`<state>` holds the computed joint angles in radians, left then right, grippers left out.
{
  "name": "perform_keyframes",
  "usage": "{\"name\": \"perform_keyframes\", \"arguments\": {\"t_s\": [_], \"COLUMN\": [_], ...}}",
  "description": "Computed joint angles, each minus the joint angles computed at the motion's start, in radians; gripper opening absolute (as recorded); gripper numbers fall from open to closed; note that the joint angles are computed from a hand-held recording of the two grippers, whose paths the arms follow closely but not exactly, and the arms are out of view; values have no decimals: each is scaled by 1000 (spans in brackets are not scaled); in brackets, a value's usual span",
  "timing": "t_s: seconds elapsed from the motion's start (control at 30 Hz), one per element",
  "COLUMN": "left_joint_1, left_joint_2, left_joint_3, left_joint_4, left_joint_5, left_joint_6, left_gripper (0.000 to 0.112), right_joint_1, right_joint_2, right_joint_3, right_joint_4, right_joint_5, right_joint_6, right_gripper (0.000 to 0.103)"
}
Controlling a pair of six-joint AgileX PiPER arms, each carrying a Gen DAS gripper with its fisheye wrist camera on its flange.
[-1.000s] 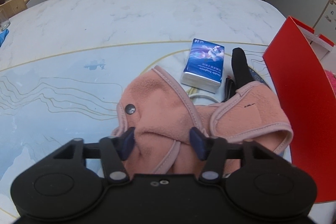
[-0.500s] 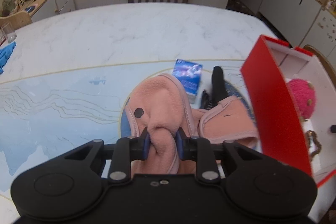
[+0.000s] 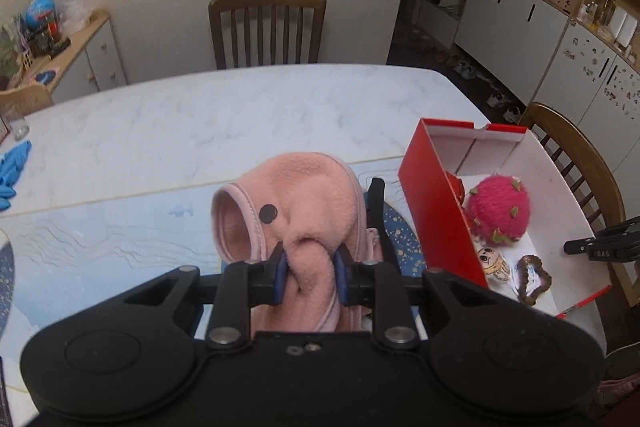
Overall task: Organize objects
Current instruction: 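Grasp the pink fabric headband with the left tool and lift it, then carry the pink headband with the left tool into the box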
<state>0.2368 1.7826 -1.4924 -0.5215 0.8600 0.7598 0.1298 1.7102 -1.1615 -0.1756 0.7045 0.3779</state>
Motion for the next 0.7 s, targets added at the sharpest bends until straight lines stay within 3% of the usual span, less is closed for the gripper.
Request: {"name": "perform_keyframes", "arguments": {"t_s": [0.47,0.7], "left_joint_1": [-78,-198], "left_joint_2": [-83,-72], "left_joint_3": [-70,-88], "left_joint_4": [-118,-149], "left_joint_5": [50,58], "left_joint_6": [34,47], "left_gripper": [21,21], "right_joint_1": [-10,-18], "right_joint_2": [-10,-9], "right_joint_3": [17,15], "right_joint_4": [21,36], "right_joint_5": [-21,-23], "right_joint_6": [-49,-76], "right_gripper": [5,5]}}
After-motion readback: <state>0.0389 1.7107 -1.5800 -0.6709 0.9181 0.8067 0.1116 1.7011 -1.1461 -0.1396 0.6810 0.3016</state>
